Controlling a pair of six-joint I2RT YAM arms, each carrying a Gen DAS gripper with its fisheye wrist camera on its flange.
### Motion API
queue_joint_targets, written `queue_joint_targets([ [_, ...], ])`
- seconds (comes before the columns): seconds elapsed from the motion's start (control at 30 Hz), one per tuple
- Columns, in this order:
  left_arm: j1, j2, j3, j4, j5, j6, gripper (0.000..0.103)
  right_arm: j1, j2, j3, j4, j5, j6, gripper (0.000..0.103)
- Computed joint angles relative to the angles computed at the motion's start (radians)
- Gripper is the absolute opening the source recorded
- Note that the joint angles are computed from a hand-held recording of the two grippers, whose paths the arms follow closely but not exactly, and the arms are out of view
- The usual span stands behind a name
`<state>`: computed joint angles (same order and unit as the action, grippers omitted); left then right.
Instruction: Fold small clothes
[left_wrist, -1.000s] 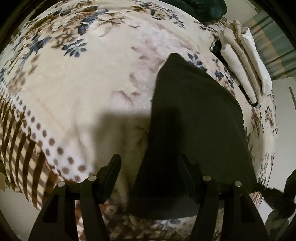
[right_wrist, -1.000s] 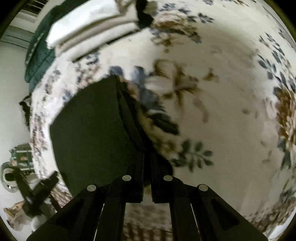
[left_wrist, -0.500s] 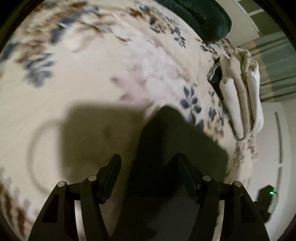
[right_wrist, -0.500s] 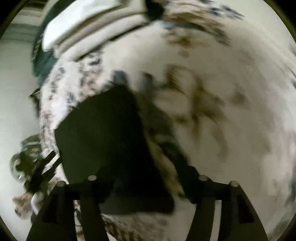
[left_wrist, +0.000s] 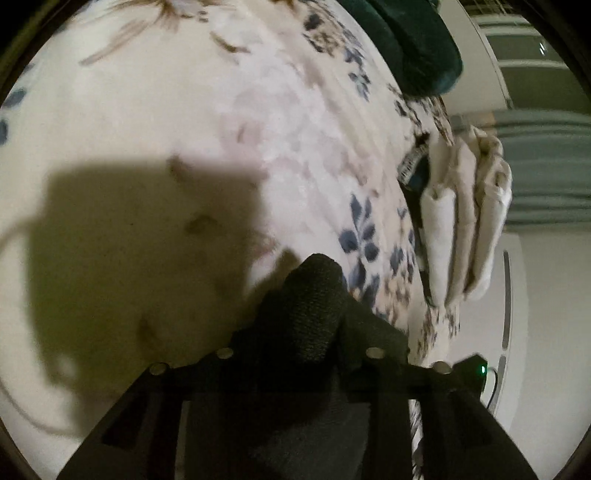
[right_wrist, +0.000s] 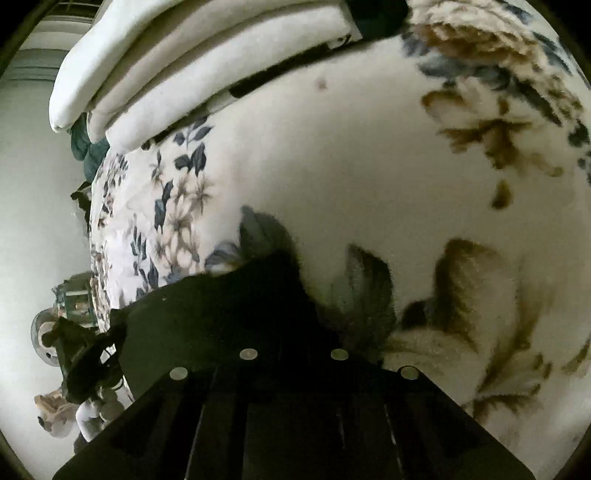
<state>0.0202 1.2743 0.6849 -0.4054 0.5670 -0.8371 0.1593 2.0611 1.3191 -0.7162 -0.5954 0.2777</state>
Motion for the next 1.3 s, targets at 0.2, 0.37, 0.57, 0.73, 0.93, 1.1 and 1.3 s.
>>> queue_joint_targets([
  [0.2,0.025,-0.239,-0.122,-0.147,0.116,0.086,0.072,-0.114,0.152,0.04,-0.334,-0.251,-0.295,0.07],
  [0.37,-0.135,-0.351,-0.287,-0.008,0.101,-0.05,0.072,-0.062,0.277,0.053,-0.481,-0.375,-0.529,0.072],
  [0.57,-0.182,-0.262,-0.31,0.214,0.052,-0.187,0.073,0.09,0.333,0.105,-0.425,-0.507,-0.5,0.075],
  [0.73,-0.216,-0.281,-0.236,0.105,-0.026,-0.137,0.026,0.132,0.216,-0.005,-0.169,-0.452,-0.276,0.03],
  [0.93,-0.272,-0.27,-0.033,-0.119,-0.084,-0.035,0.024,0.138,-0.043,-0.2,0.049,-0.395,-0.044,0.017],
  [1.1,-0.236,-0.153,0.197,-0.258,-0.023,0.09,0.023,0.139,-0.224,-0.225,0.053,-0.342,0.091,0.016],
  [1.3,-0.196,0.111,0.645,-0.482,0.031,0.254,0.023,0.103,-0.334,-0.036,-0.092,-0.287,0.206,0.016],
])
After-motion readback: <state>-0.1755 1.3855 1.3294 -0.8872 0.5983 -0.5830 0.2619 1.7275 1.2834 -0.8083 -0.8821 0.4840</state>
